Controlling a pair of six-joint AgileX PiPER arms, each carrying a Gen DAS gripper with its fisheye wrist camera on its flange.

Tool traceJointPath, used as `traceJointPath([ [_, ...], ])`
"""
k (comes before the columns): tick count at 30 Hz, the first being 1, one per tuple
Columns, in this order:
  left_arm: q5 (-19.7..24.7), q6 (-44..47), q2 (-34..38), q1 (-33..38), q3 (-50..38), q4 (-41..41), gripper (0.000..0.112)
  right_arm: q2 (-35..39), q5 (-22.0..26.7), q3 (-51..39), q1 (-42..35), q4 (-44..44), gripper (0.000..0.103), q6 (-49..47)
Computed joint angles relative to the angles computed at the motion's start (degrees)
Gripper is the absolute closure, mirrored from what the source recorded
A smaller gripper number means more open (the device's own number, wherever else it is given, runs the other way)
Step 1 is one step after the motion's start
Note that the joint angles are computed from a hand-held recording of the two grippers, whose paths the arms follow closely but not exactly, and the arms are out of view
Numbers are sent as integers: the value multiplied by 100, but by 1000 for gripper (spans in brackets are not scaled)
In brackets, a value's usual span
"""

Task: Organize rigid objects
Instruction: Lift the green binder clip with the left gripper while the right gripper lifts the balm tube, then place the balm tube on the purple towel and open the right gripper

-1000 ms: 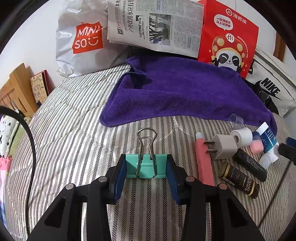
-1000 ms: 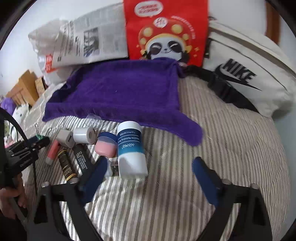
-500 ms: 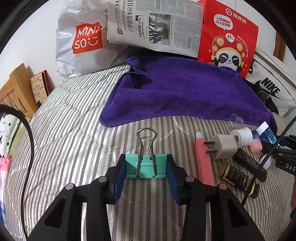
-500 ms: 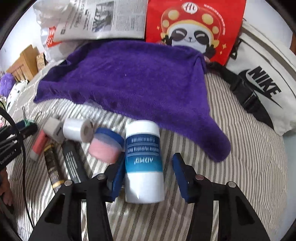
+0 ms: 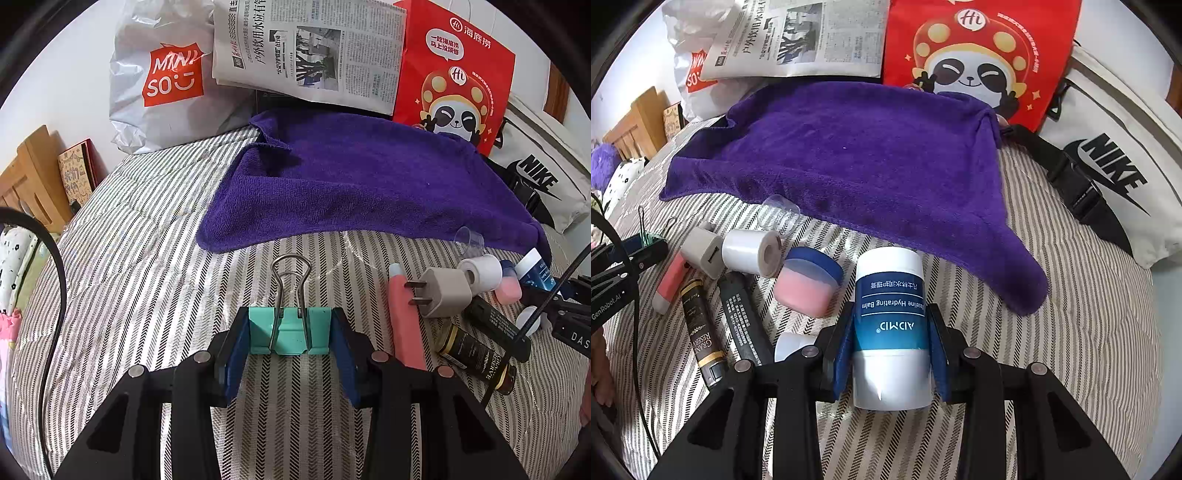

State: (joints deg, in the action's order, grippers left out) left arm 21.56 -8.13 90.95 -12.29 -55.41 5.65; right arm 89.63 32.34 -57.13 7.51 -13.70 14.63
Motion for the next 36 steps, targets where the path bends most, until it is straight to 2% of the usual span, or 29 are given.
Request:
traceJointPath([
  [9, 18, 10, 0, 8, -17, -10, 73, -367, -160, 199, -223, 447, 67, -383],
  [11, 42, 350, -18, 69, -18, -250, 73, -510, -128, 216, -310, 681, 67, -615],
  [17, 468, 1524, -220, 461, -104, -1467, 73, -847, -6, 212, -517, 1229, 67, -1127],
  [23, 819, 1749, -490, 600, -185, -1666, 73, -989, 63, 195, -741, 1799, 67, -1633],
  [28, 1136, 1913, -590, 685, -386, -1774, 73, -1033, 231, 153, -784, 1802, 67, -1538],
  [36, 1644, 1994, -384, 895, -1234, -1812, 73, -957, 548, -264, -931, 2056, 67, -1521],
])
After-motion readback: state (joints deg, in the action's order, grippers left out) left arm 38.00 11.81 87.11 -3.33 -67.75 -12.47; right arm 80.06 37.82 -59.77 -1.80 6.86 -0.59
